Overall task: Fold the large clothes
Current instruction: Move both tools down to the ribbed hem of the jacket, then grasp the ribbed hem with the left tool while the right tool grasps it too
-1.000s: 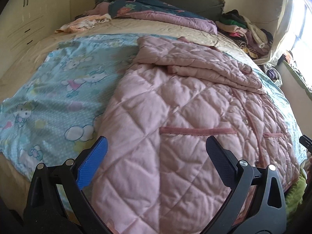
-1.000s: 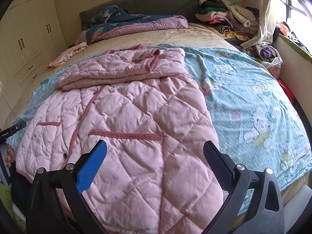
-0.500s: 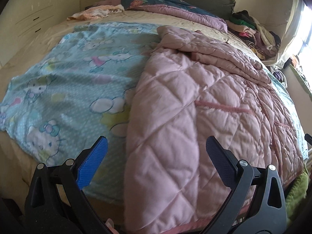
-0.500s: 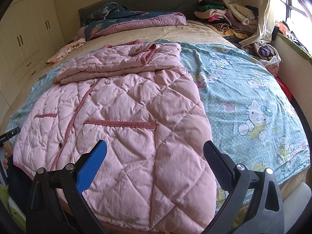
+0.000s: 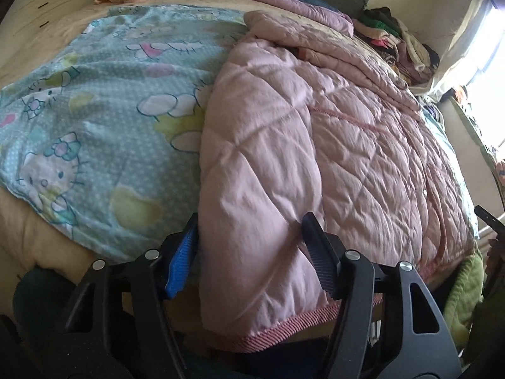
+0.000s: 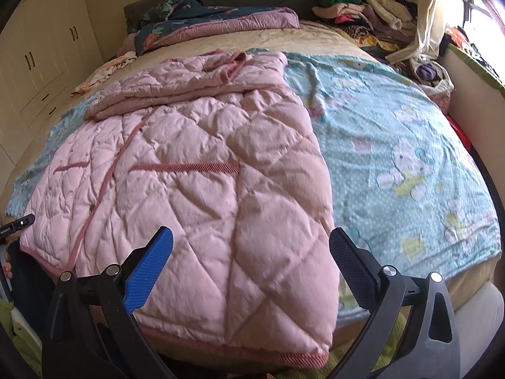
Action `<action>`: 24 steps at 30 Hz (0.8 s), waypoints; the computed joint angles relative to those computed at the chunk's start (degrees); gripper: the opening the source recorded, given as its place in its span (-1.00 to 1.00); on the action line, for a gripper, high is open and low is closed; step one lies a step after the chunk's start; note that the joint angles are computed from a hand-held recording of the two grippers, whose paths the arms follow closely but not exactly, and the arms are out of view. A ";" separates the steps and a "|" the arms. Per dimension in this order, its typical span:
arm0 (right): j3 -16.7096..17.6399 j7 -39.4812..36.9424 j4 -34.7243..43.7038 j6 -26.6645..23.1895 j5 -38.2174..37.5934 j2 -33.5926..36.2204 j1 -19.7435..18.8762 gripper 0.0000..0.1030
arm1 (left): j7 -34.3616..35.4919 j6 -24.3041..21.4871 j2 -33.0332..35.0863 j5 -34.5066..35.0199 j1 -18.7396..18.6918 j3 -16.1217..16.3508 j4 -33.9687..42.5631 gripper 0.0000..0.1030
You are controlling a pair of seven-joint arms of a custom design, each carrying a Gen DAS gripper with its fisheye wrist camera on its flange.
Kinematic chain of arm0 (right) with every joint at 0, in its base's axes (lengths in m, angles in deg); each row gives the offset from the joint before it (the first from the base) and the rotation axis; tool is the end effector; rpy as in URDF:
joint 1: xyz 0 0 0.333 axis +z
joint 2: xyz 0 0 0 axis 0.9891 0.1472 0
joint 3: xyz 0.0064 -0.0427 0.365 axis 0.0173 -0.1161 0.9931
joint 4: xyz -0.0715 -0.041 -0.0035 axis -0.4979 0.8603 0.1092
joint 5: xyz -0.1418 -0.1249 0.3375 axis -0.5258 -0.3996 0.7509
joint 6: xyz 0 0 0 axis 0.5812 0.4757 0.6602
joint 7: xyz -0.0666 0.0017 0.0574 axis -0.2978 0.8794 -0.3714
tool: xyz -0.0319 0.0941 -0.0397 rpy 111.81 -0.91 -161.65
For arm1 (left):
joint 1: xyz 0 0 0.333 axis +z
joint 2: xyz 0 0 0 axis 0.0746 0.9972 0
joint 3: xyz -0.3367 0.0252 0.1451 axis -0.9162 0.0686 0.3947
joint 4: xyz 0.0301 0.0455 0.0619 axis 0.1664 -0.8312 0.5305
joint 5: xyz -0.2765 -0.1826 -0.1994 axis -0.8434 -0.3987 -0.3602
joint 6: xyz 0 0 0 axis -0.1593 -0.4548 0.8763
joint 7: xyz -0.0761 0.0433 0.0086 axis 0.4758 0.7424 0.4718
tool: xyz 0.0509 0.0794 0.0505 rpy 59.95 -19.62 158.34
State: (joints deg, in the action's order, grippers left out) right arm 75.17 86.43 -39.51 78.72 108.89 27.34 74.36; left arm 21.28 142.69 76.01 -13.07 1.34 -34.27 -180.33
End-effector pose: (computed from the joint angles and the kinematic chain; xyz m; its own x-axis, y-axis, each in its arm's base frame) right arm 0.7828 -0.0319 0.4756 0.4650 -0.8807 -0.0896 -0.7160 -0.3147 -0.6231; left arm 0.5885 -0.0481 0.4251 0.4061 -0.8741 0.2666 -0.6940 -0.4848 -0.5322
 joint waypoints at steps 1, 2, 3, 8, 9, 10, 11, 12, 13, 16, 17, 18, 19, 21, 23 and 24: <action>-0.19 0.30 -0.23 -0.31 -0.02 -0.08 -0.19 0.91 | 0.23 -0.15 0.14 -0.05 -0.05 -0.16 0.06 0.10; -0.34 0.55 -0.35 -0.68 -0.04 -0.10 -0.39 0.91 | 0.30 -0.24 0.28 -0.12 -0.16 -0.29 0.13 0.11; -0.58 0.89 -0.43 -1.14 -0.18 -0.10 -0.57 0.91 | 0.59 -0.25 0.43 -0.45 -0.11 -0.49 0.17 0.12; -1.40 2.36 -0.19 -4.20 -0.83 0.34 -1.45 0.91 | 3.77 0.40 0.70 -4.34 0.87 -2.04 -0.29 0.19; -1.62 2.87 0.32 -5.71 -1.12 0.73 -1.69 0.91 | 4.17 0.54 0.69 -5.00 0.87 -2.10 -0.44 0.21; -1.87 3.49 0.68 -6.83 -1.50 1.01 -1.72 0.91 | 4.56 0.60 0.66 -5.49 0.80 -2.12 -0.59 0.22; -2.37 4.57 1.27 -8.36 -2.26 1.43 -1.62 0.91 | 4.70 0.64 0.58 -5.68 0.56 -2.00 -0.78 0.22; -2.45 4.91 1.44 -9.19 -2.53 1.58 -1.70 0.91 | 4.88 0.65 0.52 -5.93 0.39 -1.96 -0.96 0.25; -2.33 4.88 1.61 -10.40 -2.57 1.76 -2.01 0.91 | 5.00 0.61 0.47 -6.15 0.24 -1.91 -1.06 0.27; -2.19 4.34 1.15 -12.44 -2.54 1.70 -2.41 0.89 | 8.55 1.09 0.48 -9.92 1.69 -4.09 -1.55 0.43; -2.16 4.20 0.95 -12.95 -2.40 1.67 -2.52 0.89 | 8.92 0.78 0.59 -10.11 1.35 -3.88 -1.41 0.45; -2.09 4.20 0.98 -13.44 -2.05 1.77 -2.69 0.86 | 8.27 0.39 0.67 -9.15 0.37 -2.94 -1.23 0.46; -1.96 4.13 1.24 -14.03 -1.63 1.94 -2.89 0.77 | 7.89 0.22 0.71 -8.64 -0.15 -2.46 -1.11 0.48; -1.64 3.49 1.67 -15.26 -0.74 2.16 -3.37 0.65 | 8.32 0.28 0.83 -9.16 -0.06 -2.62 -1.03 0.49; -1.31 2.26 1.63 -15.88 0.30 2.17 -3.84 0.48 | 8.39 0.35 0.95 -9.25 -0.25 -2.41 -0.97 0.49; -1.44 2.14 1.40 -15.50 0.60 2.06 -3.77 0.40 | 7.78 0.19 0.96 -8.48 -0.81 -1.82 -0.88 0.49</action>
